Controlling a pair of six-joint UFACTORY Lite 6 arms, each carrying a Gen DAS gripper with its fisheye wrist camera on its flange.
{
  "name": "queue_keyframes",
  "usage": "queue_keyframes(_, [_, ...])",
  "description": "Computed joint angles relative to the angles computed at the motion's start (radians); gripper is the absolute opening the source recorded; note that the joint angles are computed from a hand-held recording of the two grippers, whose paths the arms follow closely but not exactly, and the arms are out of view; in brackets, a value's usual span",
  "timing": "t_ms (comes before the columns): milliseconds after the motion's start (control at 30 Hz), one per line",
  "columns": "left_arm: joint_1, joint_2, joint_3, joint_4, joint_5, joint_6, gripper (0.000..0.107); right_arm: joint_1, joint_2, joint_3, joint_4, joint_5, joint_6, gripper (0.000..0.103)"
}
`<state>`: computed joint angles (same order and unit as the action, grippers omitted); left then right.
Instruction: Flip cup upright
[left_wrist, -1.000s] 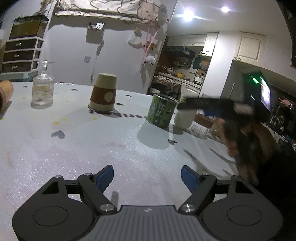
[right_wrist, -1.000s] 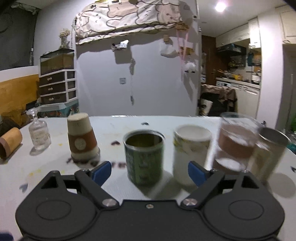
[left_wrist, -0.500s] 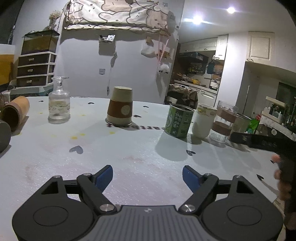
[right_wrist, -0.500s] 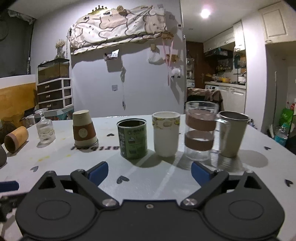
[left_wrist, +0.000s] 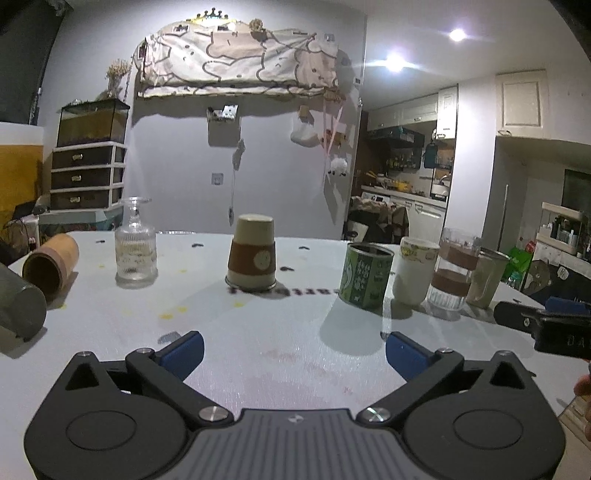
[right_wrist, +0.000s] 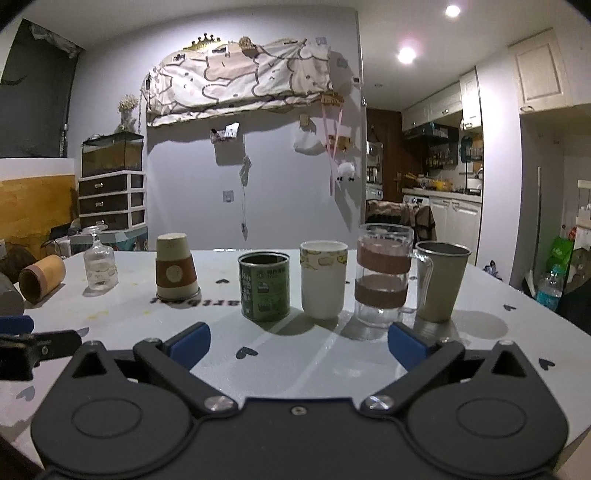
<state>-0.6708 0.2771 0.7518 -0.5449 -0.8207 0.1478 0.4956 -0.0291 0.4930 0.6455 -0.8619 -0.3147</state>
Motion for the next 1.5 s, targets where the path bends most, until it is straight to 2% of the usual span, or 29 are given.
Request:
queue_keyframes(333, [-0.016,-0.013,-0.007,-0.042,-0.026,0.023,0.103,0.028,-0.046,-0.043,0.011,-0.012,-0.008,0.103])
queue_keyframes(1500, [-0.021,-0.013,-0.007,-0.053,-0.028,0.028,0.103,0.034,-0.025,-0.028,0.02,0.009,-0.011,0.103])
